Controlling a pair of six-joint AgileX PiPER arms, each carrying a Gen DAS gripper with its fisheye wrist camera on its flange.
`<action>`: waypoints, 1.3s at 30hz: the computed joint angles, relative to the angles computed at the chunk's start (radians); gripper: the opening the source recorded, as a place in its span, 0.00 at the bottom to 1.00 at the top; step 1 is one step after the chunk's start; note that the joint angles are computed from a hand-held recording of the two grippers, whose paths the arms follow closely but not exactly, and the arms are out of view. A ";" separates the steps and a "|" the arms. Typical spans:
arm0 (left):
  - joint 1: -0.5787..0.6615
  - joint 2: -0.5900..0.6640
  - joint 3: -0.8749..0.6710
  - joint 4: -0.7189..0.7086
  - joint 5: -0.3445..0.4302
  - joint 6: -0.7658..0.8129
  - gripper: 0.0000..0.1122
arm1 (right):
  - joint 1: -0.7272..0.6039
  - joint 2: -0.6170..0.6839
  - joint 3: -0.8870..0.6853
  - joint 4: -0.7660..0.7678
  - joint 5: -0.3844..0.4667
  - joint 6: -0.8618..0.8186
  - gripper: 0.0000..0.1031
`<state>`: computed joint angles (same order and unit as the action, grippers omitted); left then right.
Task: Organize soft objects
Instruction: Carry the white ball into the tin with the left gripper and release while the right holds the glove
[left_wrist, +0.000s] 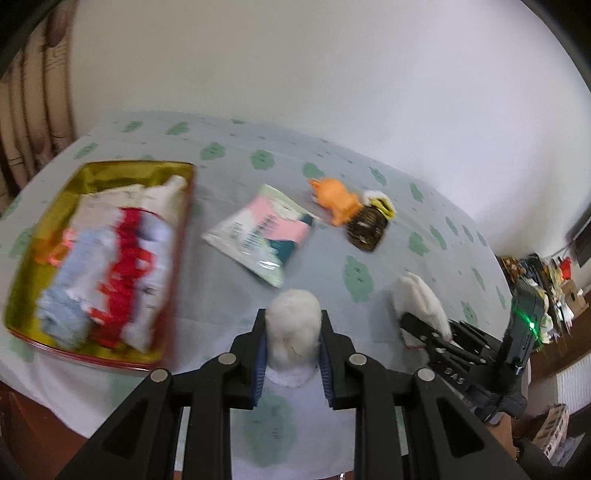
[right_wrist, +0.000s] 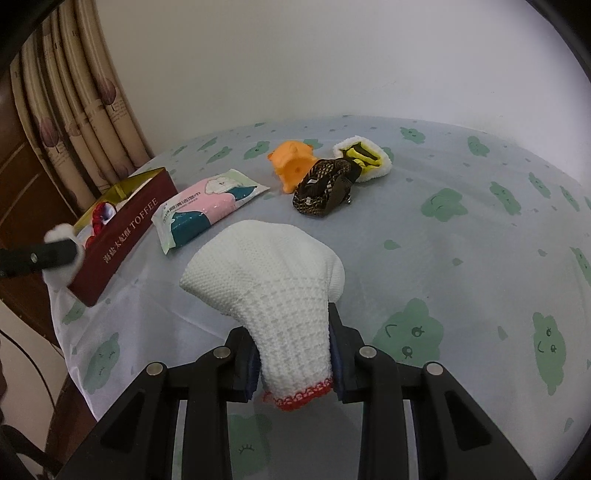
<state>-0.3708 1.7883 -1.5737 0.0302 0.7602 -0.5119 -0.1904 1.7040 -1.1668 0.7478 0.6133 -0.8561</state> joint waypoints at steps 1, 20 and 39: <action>0.013 -0.011 0.006 0.006 0.005 0.001 0.21 | -0.001 0.001 0.000 0.001 0.001 0.000 0.27; 0.360 0.277 -0.404 0.099 0.222 0.221 0.22 | 0.004 0.005 0.009 0.015 -0.009 -0.015 0.27; 0.313 0.290 -0.392 0.285 0.225 0.094 0.47 | 0.001 0.020 -0.005 0.022 0.011 -0.021 0.27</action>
<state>-0.0574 2.0783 -1.9659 0.3154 0.9850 -0.4175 -0.1895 1.7240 -1.1722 0.7697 0.6240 -0.8770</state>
